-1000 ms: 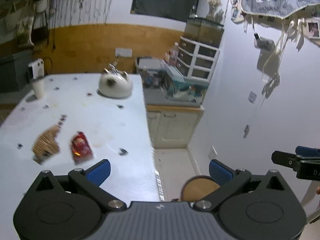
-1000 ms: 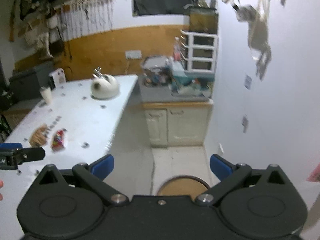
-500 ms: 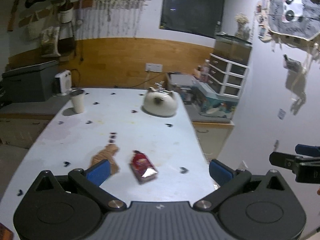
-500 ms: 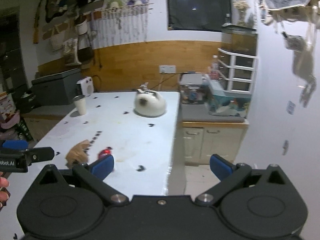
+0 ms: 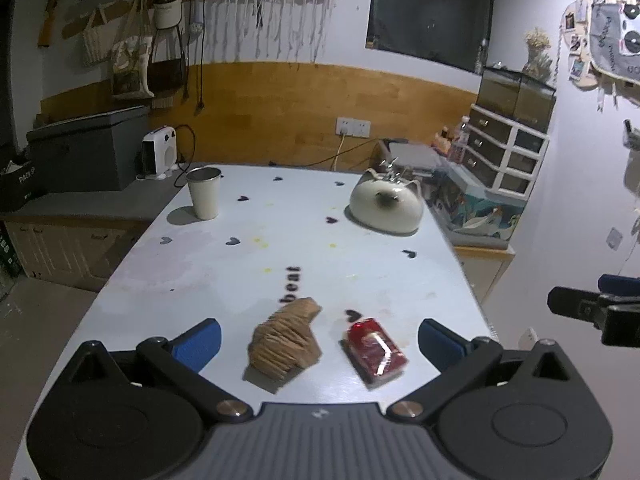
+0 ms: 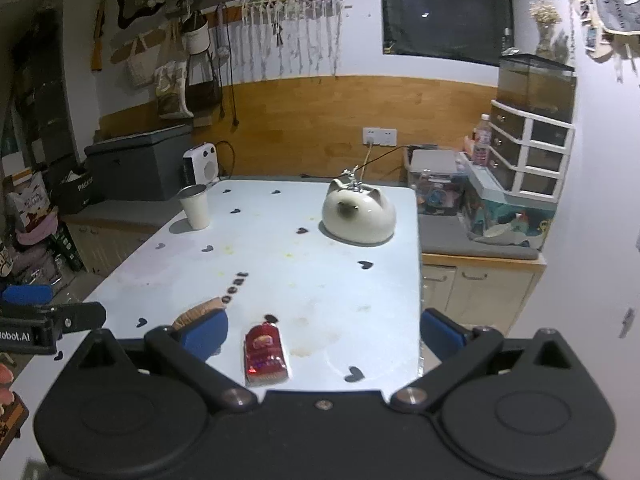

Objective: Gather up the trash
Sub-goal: 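Grasp the brown cardboard with the left gripper while the right grasps the red snack packet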

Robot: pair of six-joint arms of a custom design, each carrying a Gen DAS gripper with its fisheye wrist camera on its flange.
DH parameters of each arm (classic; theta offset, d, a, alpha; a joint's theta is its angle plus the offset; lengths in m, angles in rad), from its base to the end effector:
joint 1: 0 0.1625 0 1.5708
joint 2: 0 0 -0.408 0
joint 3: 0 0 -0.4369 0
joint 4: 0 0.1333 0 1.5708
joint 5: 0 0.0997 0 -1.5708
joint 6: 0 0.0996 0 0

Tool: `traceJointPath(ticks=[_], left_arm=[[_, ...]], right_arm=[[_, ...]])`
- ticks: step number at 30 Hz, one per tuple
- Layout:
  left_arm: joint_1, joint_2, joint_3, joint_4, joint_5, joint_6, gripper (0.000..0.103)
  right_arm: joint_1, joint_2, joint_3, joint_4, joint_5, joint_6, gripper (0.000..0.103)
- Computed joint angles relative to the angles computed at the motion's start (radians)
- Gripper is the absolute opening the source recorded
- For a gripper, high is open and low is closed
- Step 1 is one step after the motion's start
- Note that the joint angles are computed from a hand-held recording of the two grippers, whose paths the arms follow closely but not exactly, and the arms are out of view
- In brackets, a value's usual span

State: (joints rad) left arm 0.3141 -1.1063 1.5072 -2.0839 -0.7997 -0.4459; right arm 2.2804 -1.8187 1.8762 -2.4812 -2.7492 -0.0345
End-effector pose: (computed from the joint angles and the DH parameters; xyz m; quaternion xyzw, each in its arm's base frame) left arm -0.5956 -0.4066 0.2970 0.3455 0.8585 -0.3166 0.2084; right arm 0.3117 -0.2996 0.5830 0.0610 -0.7887 0.4920 0.3635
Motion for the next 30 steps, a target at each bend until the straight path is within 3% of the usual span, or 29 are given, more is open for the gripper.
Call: traceJointPath(ticks=[7, 18, 30], left_arm=[[0.079, 0.071, -0.060, -0.008, -0.032, 0.065, 0.103], [0.165, 0.185, -0.128, -0.017, -0.076, 0.073, 0.103], [0.244, 0.275, -0.160, -0.022, -0.136, 0.052, 0.103]], right_arm=[[-0.107, 0.067, -0.014, -0.094, 0.084, -0.058, 0.103], [-0.278, 0.151, -0.013, -0.116, 0.204, -0.129, 0.103], [-0.404, 0.229, 0.017, -0.119, 0.295, -0.116, 0.102]])
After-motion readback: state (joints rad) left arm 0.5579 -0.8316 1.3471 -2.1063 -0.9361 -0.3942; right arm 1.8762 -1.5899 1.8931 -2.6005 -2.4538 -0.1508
